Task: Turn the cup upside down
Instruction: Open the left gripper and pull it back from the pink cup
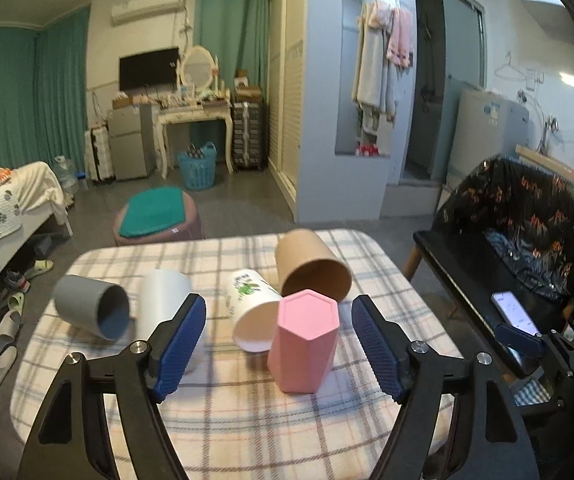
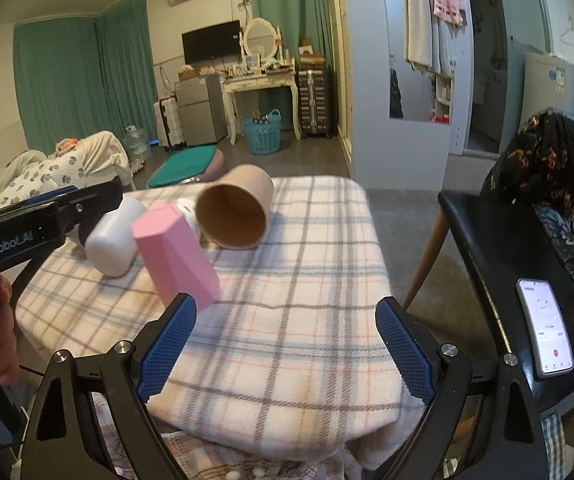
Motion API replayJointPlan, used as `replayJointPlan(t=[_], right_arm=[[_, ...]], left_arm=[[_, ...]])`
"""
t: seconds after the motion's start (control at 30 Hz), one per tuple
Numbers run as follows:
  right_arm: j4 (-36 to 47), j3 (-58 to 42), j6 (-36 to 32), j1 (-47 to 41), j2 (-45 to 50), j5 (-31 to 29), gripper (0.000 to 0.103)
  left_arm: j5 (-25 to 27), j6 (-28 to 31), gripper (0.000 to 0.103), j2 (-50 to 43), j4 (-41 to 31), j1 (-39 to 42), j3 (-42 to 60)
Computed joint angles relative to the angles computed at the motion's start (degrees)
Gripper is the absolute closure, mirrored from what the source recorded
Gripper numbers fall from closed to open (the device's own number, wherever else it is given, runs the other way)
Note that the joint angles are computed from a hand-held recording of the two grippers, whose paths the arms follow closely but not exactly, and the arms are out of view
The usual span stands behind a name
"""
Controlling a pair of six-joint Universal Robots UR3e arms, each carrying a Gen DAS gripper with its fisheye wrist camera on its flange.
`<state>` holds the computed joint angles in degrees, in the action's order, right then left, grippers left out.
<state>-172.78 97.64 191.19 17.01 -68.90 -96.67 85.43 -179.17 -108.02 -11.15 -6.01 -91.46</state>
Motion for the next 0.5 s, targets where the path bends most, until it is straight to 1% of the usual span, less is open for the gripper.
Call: replayJointPlan(t=[0.17, 0.27, 0.37, 0.47, 0.5], right_arm=[[-2.78, 1.54, -0.39, 3.08, -1.63, -2.86, 0.012], [-4.29, 2.07, -0.27, 4.86, -1.61, -4.32, 0.012], [-6.14, 2.17, 0.05, 6.59, -0.89, -5.72, 0.012], [-7.83, 1.87, -0.19, 8.19, 0.25, -6.96, 0.012], [-8.7, 1.73, -0.19, 8.8, 0.79, -7.8, 0.009]], left_arm=[[-0.33, -0.39, 0.019, 7.83, 8.24, 2.63, -12.79], [0.02, -0.71, 0.016, 10.84, 12.76, 3.87, -19.14], [0.1, -1.21, 0.015, 12.91, 16.95, 5.45, -25.1], [-0.86, -2.21, 0.015, 13.98, 20.29, 7.57, -29.9], [-1.27, -2.39, 0.014, 14.11, 21.51, 8.32, -31.42]])
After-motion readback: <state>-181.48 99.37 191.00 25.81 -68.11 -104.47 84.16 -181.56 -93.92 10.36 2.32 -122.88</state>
